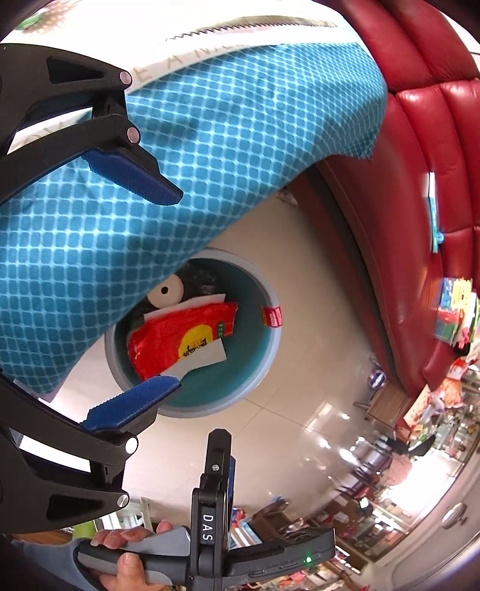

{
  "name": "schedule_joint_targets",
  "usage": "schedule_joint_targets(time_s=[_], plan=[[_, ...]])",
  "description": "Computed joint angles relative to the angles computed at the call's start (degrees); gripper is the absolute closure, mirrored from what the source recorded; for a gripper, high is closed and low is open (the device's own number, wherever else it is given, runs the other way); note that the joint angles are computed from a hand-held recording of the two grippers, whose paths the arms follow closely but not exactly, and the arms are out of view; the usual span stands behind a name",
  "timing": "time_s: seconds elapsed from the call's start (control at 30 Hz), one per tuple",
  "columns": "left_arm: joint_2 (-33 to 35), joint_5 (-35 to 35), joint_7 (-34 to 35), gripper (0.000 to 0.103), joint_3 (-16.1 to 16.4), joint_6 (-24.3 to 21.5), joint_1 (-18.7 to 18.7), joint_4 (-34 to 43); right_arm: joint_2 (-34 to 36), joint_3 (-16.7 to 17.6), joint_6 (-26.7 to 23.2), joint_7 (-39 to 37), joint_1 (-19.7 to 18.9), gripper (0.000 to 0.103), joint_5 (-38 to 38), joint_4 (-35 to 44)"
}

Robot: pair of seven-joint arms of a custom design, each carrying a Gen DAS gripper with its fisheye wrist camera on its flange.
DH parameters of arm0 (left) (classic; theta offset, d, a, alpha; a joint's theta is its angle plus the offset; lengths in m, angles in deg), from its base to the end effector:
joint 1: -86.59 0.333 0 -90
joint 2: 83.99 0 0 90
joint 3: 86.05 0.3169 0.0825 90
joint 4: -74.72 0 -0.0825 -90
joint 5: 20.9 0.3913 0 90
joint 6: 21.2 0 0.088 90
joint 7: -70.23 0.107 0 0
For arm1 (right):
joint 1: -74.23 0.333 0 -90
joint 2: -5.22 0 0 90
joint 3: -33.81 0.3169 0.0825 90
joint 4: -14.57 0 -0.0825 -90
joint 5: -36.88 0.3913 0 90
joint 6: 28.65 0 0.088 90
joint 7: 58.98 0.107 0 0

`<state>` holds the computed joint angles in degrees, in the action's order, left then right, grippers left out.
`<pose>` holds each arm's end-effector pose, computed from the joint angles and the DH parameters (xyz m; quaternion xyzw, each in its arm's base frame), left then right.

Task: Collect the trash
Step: 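Move both grippers back over the table toward the remaining wrappers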

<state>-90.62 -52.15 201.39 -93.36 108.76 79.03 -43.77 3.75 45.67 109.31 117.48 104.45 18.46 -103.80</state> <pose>0.5350 -0.1581 0.5165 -0.4101 0.8709 -0.2705 0.0110 0.4324 0.3887 0.4802 -0.4662 0.8564 -0.0630 0.2126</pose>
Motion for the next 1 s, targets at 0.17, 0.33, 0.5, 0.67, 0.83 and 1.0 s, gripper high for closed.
schedule_joint_targets(time_s=[0.17,0.33,0.5,0.67,0.83,1.0], plan=[[-2.75,-2.56,1.81,0.007,1.73,-0.86,1.06,-2.14,2.71,0.66,-3.80,-0.56,1.45,0.020,-1.50,5.43],[-5.35,-4.39,3.34,0.006,3.78,-1.98,2.47,-4.21,6.41,0.52,-6.83,-1.14,3.68,0.019,-3.01,11.42],[-7.57,-5.05,4.58,0.006,6.11,-3.34,4.48,-5.89,11.35,-0.13,-9.33,-3.09,6.27,0.019,-3.37,18.62],[-9.15,-5.67,5.52,0.006,8.25,-4.21,6.74,-7.18,17.18,-1.30,-12.74,-5.83,9.43,0.019,-3.69,27.65],[-10.37,-6.37,6.32,0.006,10.26,-5.44,9.22,-7.82,23.35,-2.81,-16.65,-9.09,12.85,0.019,-3.58,37.61],[-10.97,-6.38,6.99,0.005,11.85,-6.32,11.64,-8.03,30.34,-4.56,-20.92,-12.93,16.14,0.019,-2.88,49.09]])
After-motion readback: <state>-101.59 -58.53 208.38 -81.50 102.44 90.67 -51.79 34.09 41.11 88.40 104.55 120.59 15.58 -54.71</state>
